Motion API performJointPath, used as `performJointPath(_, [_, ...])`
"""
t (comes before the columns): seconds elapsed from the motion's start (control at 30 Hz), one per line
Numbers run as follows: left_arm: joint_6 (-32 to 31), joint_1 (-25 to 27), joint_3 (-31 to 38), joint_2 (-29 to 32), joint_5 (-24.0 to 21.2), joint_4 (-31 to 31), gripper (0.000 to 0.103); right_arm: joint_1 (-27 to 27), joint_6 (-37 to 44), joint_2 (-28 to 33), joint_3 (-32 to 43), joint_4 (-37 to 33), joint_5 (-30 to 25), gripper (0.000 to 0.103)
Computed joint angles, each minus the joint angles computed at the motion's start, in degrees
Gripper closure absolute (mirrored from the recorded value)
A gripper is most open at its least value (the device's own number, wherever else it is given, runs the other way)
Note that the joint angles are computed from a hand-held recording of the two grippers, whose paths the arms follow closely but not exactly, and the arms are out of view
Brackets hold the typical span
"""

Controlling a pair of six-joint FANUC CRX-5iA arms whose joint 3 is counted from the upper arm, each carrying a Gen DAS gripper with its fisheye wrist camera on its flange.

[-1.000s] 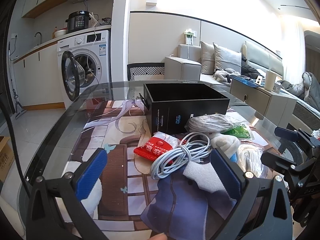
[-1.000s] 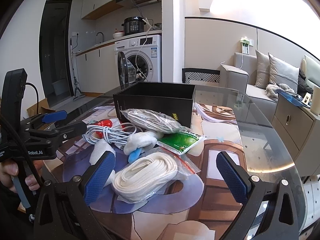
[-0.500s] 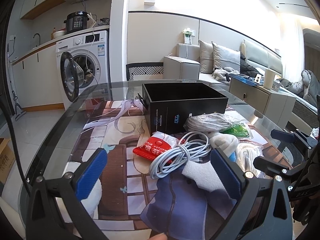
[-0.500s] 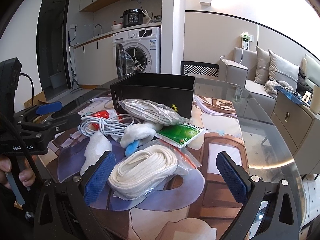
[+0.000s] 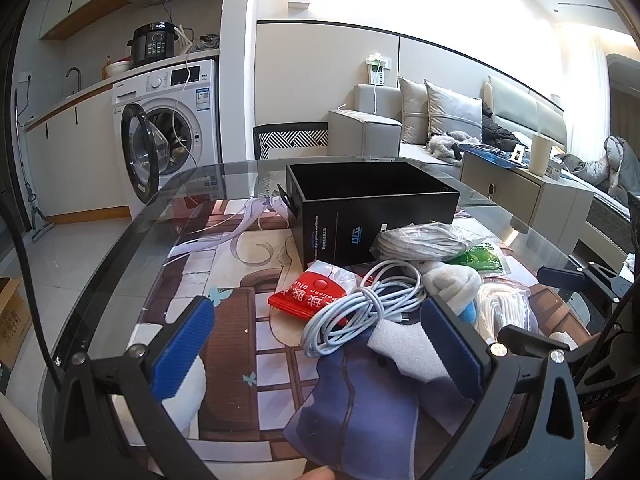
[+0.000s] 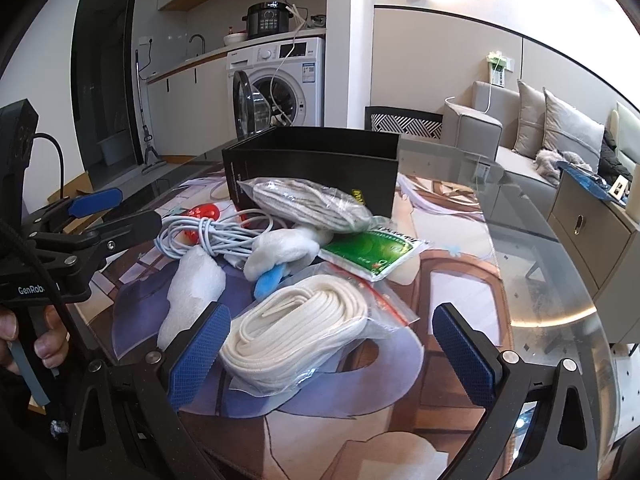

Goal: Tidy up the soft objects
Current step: 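Move both tools toward the pile of items beside the black box, then grasp the white foam piece with the left tool while the right tool grasps the clear rope bag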

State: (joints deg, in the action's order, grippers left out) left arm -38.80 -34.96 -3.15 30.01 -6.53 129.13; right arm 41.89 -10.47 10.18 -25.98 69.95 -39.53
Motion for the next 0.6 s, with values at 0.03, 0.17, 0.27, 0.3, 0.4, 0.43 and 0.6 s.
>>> performJointPath(0.03, [0.06, -0.01, 0.01, 0.00, 0.05, -0.02, 0.000, 0.10, 0.40, 0.16, 0.23, -0.32, -0.05, 0.000])
performJointPath(0.17, [0.38, 0.05, 0.07, 0.12, -0.07, -0.33, 0.000, 0.07, 1.88, 0.73, 1.03, -1.76, 0.21, 0.000])
performJointPath(0.27, [-3.19, -0.67, 0.55, 0.12, 0.85, 3.21, 0.000, 0.10, 3.21, 1.14, 1.69, -3.15, 0.50, 0.000])
performJointPath(0.3, [-2.91, -0.63, 0.51, 0.17, 0.81, 2.78, 0.000, 0.10, 3.58, 1.30, 1.94, -3.46, 0.54, 0.000])
performJointPath(0.4, [-2.18, -0.55, 0.44, 0.28, 0.80, 1.75, 0.000, 0.08, 5.40, 1.95, 2.99, -5.52, 0.76, 0.000])
performJointPath(0.43, [-1.89, -0.49, 0.41, 0.31, 0.71, 1.37, 0.000, 0.02, 5.76, 2.15, 3.30, -5.93, 0.87, 0.000])
performJointPath(0.6, [-2.08, -0.58, 0.47, 0.32, 1.00, 1.49, 0.000, 0.21, 8.94, 3.31, 5.23, -8.66, 0.23, 0.000])
